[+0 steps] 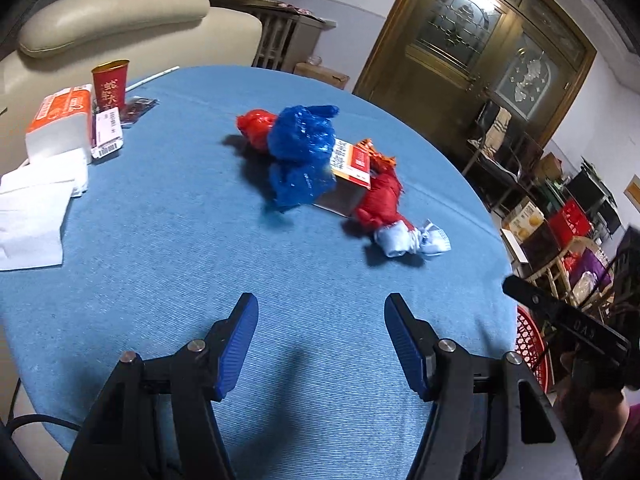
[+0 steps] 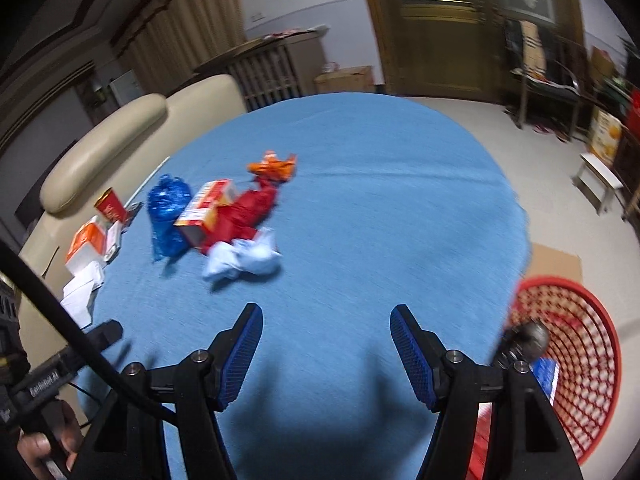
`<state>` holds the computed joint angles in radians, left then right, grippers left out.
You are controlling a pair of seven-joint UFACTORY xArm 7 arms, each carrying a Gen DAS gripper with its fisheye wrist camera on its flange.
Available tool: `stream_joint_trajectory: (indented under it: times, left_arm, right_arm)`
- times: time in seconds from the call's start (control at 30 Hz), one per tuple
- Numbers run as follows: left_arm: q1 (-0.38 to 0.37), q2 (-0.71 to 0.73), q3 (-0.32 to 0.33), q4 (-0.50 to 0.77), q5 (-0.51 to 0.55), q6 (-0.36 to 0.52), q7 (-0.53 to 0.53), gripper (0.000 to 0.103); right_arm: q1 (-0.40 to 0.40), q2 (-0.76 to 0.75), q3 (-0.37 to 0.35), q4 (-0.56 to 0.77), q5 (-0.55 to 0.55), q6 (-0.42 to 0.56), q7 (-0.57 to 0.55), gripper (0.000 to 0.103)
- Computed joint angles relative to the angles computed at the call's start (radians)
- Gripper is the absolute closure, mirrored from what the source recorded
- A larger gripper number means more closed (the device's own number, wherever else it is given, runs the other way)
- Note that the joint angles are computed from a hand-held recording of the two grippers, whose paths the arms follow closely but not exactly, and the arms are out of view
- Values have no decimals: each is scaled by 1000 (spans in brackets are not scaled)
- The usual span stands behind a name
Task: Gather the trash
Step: 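Move both open grippers back toward the red and blue bags on the table, then grasp the light blue knotted bag with the right gripper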
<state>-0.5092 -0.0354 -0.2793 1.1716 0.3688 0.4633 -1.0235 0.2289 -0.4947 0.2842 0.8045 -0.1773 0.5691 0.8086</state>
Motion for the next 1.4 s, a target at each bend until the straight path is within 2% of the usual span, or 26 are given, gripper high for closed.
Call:
stream_joint_trajectory:
  times: [0.13, 0.33, 0.8, 1.0, 1.13, 1.27, 1.4]
  left_arm:
    - [7, -13, 4, -21, -7, -2, -10, 37]
    - [21, -23, 4, -39, -15, -10, -12, 36]
    - [42, -33, 5, -58, -22, -19, -16, 36]
    - [45, -29, 6, -57, -23, -10, -10, 36]
    - [44, -21, 6, -48, -20, 1, -8, 36]
    - [37, -8, 6, -31, -14, 15, -4, 36]
    - [27, 5, 8, -11, -8, 32, 2, 36]
  right_arm:
    - [-1, 116, 28, 101, -42, -13, -5, 33]
    - [28, 257, 34, 221, -120, -19, 23, 23]
    - [145, 493, -51, 428, -256, 77, 62, 21]
    - [176, 540, -85, 454, -286, 103, 56, 21]
    - [177, 531, -100, 419, -271, 68, 46, 21]
    - [164, 506, -105, 375, -228, 20, 17, 30]
    - [152, 485, -102, 343, -197, -19, -10, 36]
